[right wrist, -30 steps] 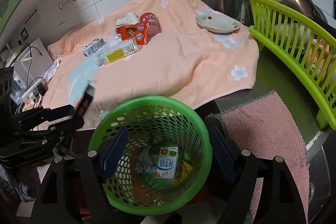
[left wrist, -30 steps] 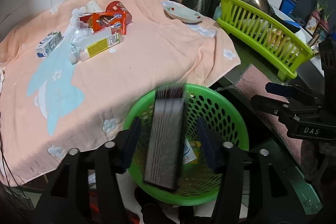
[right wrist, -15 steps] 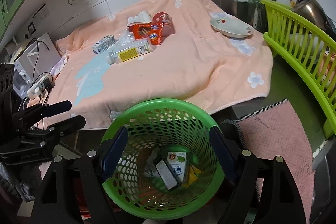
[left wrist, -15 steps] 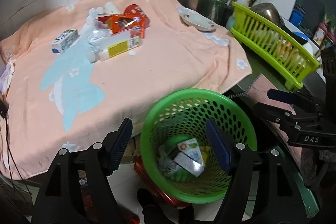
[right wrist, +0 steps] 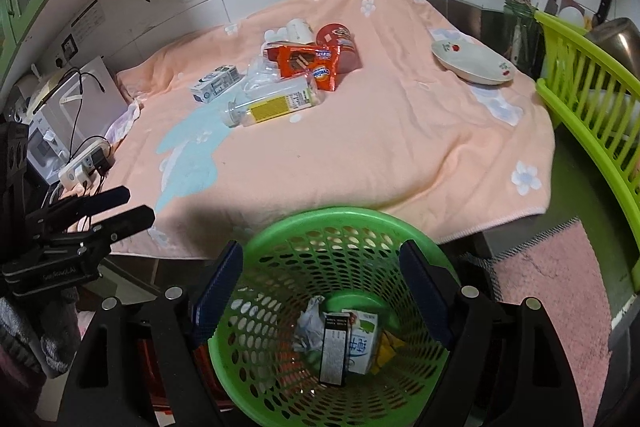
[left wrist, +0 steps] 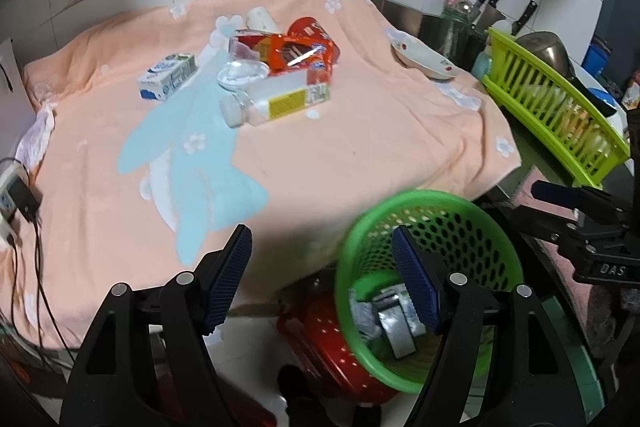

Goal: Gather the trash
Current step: 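Open the right gripper to drop the carton while the left gripper drops the black box, then move the left gripper onto the towel and grasp the tall clear plastic container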

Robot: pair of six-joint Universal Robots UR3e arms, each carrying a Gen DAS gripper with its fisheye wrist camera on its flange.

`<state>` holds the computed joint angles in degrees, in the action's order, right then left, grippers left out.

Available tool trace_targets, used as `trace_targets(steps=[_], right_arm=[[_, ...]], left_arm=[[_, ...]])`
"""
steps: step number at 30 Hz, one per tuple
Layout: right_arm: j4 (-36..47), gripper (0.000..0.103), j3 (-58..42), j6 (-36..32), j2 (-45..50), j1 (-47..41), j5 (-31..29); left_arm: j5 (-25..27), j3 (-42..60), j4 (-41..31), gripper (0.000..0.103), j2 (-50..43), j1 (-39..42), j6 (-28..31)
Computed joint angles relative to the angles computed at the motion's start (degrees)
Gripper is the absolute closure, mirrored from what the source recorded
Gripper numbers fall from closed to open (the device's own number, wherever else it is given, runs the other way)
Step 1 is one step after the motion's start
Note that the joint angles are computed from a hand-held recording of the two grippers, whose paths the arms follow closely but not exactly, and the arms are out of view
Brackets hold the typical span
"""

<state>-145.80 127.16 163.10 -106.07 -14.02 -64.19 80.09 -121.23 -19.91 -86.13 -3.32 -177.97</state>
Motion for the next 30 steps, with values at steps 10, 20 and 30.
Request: trace_targets(steps=[10, 20, 30], right_arm=[[-3.71, 0.026, -7.03, 5.1, 8.77, 5.85, -4.19], [-4.32, 0.026, -18.8, 9.18, 20.7, 10.98, -8.45], [-1.79, 0.026, -29.47, 12.5, 29.68, 13.19, -11.77]], left_arm=[[-3.17, 12.65, -1.38, 0.031, -10.28, 5.16, 8.02], [-6.02, 36.71, -8.63, 0.031, -28.24, 6.52, 15.32], [-5.62, 76.24, -27.55, 0.031, -53.24, 3.95, 21.6]])
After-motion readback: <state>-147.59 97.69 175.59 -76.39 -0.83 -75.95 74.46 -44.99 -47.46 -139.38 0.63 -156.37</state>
